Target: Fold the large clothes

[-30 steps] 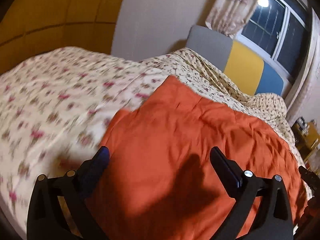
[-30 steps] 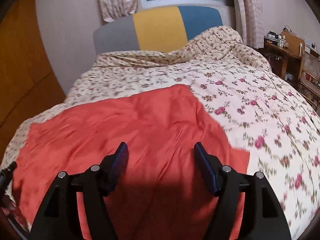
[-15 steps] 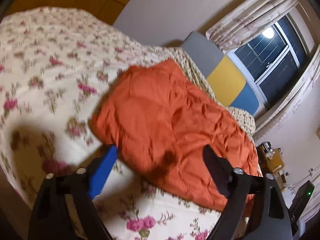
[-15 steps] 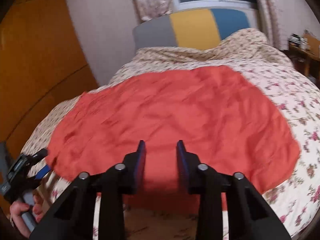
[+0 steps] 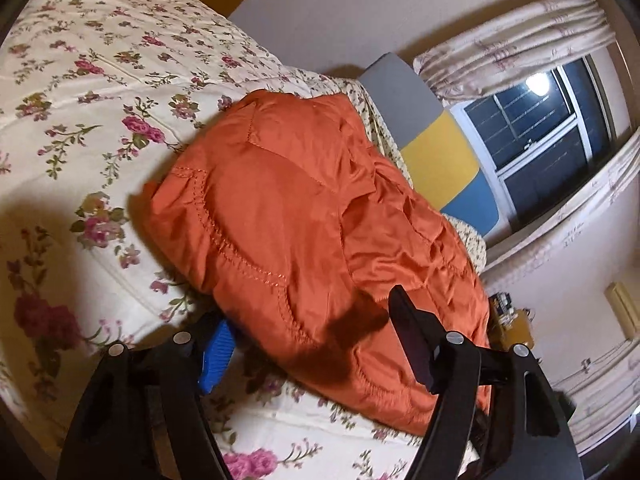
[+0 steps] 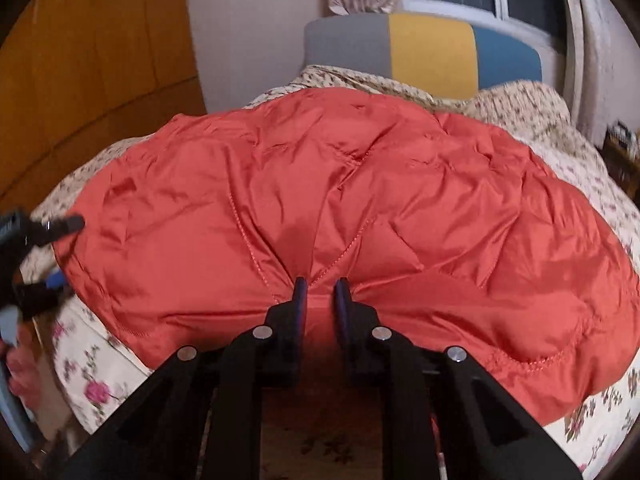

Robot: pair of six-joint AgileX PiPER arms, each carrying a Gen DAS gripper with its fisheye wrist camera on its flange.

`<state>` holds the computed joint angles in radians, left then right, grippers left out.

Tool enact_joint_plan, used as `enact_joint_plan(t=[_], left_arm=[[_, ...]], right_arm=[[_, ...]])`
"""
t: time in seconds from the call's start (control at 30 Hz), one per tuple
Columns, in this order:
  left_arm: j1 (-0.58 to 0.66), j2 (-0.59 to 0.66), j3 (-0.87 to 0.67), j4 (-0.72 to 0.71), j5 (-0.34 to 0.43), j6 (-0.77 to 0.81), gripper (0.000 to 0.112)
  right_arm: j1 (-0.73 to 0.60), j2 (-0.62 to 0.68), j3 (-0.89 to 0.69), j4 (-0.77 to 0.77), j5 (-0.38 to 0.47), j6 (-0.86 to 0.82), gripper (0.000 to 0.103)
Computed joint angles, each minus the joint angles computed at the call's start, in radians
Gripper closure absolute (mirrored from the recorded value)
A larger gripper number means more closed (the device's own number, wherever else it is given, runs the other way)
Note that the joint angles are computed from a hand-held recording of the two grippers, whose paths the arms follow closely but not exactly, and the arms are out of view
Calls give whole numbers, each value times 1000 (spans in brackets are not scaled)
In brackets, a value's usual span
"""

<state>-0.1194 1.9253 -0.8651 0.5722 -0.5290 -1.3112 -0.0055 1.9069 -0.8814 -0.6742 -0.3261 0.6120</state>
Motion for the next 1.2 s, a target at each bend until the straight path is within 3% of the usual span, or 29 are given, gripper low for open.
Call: enact_joint_plan(t=[0.2,0.53,0.77,0.8,0.93,1.07,1.13,1.2], left_arm=[[3,27,1,-47,-86,-34,41],[-13,21,-15,-77,-81,-95,41],[-23,43,-56,-98,-35,-84,41],[-19,53,-57,-107,-61,-84,41],[16,84,-28,-126,-167,-162,56],[32,83,-20,-89,-174,-217,70],[48,89,7,-85,-231,-271,84],[50,77,23,-94,-245,-290,87]], right_arm=[[-13,22,51,89,-105,-77,90],[-74,27,33,-87,-128,79,90],[-98,36,19,-153,-141,140,90],[-97,34,20,-153,-141,140,90],[-102,36,16,-171,-144,157,90],[-109,47,3,-191,-150,177,90],[-110,48,0,-204,-150,193,90],[-112,52,-6,-216,-151,208,90]])
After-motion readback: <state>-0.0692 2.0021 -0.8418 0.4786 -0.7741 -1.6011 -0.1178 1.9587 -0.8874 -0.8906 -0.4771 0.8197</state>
